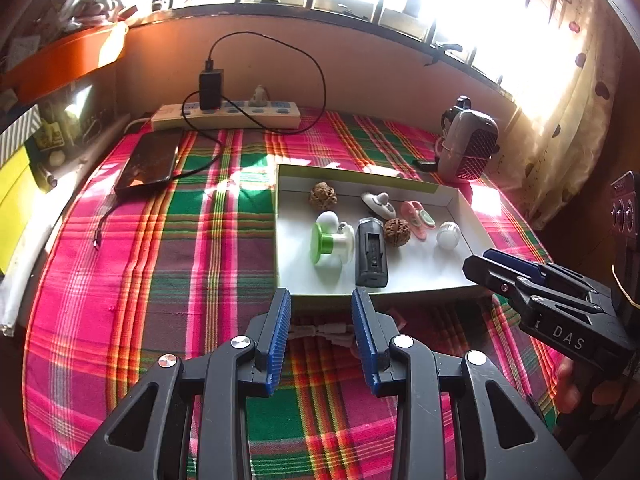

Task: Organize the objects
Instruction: 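Move both grippers out of the box toward the pink clip and white cable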

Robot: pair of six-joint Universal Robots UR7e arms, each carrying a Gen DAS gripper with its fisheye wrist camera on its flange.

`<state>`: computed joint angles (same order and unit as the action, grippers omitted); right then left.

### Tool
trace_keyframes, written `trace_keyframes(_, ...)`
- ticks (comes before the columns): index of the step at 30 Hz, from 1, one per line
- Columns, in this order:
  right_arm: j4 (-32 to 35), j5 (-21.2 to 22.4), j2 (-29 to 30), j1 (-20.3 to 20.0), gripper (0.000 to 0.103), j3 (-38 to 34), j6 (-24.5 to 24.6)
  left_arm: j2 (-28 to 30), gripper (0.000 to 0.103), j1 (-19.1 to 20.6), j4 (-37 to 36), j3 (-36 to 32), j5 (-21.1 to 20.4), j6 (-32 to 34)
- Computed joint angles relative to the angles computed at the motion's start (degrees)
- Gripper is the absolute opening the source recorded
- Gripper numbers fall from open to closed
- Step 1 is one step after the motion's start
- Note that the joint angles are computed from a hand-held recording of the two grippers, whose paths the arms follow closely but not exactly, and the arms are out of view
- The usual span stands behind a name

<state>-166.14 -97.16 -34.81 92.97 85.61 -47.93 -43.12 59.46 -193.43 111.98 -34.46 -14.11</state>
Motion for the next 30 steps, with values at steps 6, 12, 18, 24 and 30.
trace_keyframes(6,-0.6,0.6,-0.9,0.1,0.044,4.0,-0.7,-1.1,0.030,0.8,-0.8,3.3,-0.4,-2.6)
trace_keyframes(12,-2.8,-0.8,0.6,0.8,0.047,6.0,-1.3,-2.1,0.030,1.9,-0.5,5.4,-1.2,-4.9)
trace_keyframes(18,-5.3,-2.4,2.3,1.8,0.047,6.3,-0.9,-3.0,0.030,2.6,-1.6,7.0,-1.8,-5.1)
trace_keyframes(24,-8.1,-4.2,3.8,2.7,0.047,6.2,0.9,-3.4,0.030,3.4,-0.9,7.1,-3.5,-4.0)
trace_keyframes(30,-10.2,-6.7,5.3,3.5,0.047,5.5,2.0,-3.6,0.030,4.1,-1.4,6.9,-5.0,-2.4)
